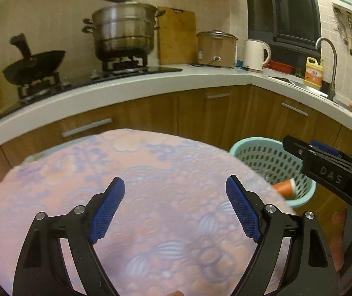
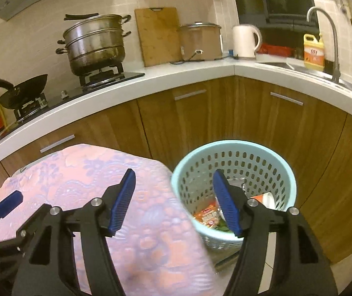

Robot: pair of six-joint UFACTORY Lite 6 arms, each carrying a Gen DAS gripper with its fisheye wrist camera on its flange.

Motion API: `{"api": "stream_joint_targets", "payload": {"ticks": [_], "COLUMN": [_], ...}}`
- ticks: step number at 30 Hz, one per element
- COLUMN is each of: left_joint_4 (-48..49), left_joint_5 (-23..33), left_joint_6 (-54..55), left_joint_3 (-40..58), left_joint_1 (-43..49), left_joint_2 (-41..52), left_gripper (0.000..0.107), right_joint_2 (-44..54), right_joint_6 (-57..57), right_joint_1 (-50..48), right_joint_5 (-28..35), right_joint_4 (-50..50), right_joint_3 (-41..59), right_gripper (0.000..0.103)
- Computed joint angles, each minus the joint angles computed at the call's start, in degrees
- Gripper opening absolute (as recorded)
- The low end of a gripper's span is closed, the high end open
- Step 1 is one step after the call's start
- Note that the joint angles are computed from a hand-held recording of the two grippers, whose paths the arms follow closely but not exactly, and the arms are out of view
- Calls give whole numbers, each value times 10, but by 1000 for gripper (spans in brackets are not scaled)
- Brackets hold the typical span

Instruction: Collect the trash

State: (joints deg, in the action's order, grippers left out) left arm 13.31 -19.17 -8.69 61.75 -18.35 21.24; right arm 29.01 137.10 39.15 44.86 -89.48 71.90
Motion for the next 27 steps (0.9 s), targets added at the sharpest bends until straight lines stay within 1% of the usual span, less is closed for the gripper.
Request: {"api": "stream_joint_targets", "payload": {"ticks": [3, 7, 8, 9, 11, 12, 16, 18, 22, 27], "left_joint_4": [-24, 9, 3, -8, -23, -30, -27, -23, -12, -21], "left_joint_5": [-38, -69, -75, -78, -84, -86, -95, -98, -117, -114], "left_joint_6": [32, -17, -11, 0, 12, 15, 2, -3, -11, -7], "left_joint_3": [-33, -50, -54, -56, -63, -67, -74, -75, -87, -83], "left_joint_1": [15, 32, 34, 33, 32, 32, 35, 37, 42, 43], "left_joint_2": [-14, -15, -15, -15, -19, -22, -27, -28, -34, -31], "left_gripper": [82, 82, 82, 82, 82, 82, 82, 82, 83, 83], "right_joint_2": [57, 101, 103, 104, 108, 110, 125, 125, 118, 122], "right_joint_6": [-22, -38, -42, -38, -33, -33, -52, -47, -37, -47], "right_joint_1": [30, 50, 56, 61, 71, 75, 92, 99, 96, 89], "right_joint_5": [45, 84, 98, 113, 139, 150, 184, 201, 192, 178], "right_joint_4": [34, 61, 63, 60, 62, 64, 68, 66, 64, 72], "right_joint_3": [64, 109, 112, 111, 112, 114, 132, 130, 119, 127], "right_gripper": [62, 62, 64, 72, 81, 83, 87, 93, 95, 95]}}
